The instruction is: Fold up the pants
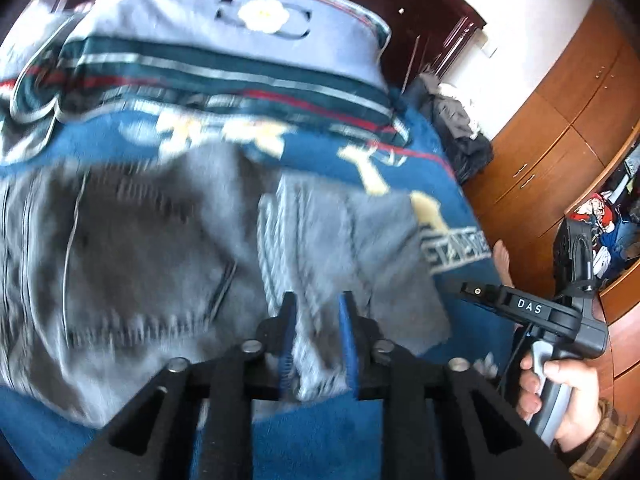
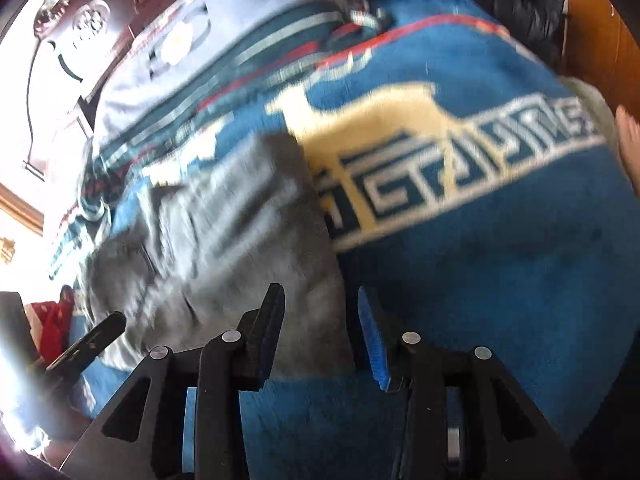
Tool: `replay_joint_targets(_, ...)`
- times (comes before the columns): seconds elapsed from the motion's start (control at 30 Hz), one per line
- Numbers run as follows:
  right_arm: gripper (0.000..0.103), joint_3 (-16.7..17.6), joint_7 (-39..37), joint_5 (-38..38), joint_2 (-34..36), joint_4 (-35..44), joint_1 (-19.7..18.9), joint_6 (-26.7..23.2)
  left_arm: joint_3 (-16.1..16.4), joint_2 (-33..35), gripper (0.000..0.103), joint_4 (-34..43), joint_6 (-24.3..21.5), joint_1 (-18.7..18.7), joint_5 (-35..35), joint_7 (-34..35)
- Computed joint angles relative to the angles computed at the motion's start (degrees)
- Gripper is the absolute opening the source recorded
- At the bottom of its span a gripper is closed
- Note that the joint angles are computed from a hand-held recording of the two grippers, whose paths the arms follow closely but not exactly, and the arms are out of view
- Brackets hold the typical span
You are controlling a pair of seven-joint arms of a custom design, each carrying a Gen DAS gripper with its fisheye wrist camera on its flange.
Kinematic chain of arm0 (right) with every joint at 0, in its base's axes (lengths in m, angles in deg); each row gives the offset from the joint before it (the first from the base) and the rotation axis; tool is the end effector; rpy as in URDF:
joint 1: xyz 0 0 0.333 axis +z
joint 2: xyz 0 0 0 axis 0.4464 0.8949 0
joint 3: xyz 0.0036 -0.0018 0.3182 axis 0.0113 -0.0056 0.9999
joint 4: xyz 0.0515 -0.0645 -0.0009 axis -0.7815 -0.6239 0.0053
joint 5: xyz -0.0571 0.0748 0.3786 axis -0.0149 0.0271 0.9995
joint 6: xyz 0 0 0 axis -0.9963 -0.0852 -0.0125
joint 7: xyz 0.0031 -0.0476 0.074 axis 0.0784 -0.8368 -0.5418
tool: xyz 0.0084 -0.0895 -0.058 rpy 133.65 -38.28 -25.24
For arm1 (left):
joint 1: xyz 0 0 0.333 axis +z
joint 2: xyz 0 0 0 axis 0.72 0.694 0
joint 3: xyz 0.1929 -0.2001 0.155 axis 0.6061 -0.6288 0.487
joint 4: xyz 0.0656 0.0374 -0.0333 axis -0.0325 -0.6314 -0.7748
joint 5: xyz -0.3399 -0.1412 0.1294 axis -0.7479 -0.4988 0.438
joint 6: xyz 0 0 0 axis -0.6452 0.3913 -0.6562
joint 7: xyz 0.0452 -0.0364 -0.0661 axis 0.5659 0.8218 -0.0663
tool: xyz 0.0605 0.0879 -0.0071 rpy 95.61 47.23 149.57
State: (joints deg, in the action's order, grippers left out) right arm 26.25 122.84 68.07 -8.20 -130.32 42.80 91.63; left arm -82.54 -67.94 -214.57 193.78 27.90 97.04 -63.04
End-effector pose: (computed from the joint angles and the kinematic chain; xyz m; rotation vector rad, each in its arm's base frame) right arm 0.5137 0.1543 0.4790 -1.8337 1.7277 0.0322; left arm 0.4127 -0.3589 0.4984 -2.1219 1.7710 -1.0669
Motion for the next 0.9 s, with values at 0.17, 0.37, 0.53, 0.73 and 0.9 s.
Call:
replay_joint_targets(0.17,0.037,0.9,-0.8,0.8,5.0,6.3,0.4,2.6,2.5,10.0,0.031,10.7,-0.2,-1.1,-5.0,9.2)
replay_joint_targets(0.37,0.037,3.1,-2.5,3.0,11.8,12.5,-0.1,1.7,6.2,19.5,0.031,20.0,-6.9,-4.8,-7.4,11.4)
replay_joint_targets(0.53,0.036,4.1,-1.2,-2.0,15.8,14.0,-0.8,-0.2,7.8,18.1,0.007,13.7,-4.0,-4.6,-7.5,7.3)
replay_joint_targets(0.73,0.038,4.8,-4.0,-1.8,10.6,10.2,-0.9,1.3,6.4,12.9,0.008,10.7,-4.1,-4.3,-7.5,11.0)
replay_joint_targets(0.9,0.041,3.3,-8.3,3.2,2.2,2.9,0.5,-1.2,3.9,6.7,0.026,3.2,0.3,-4.0,-10.5,12.4)
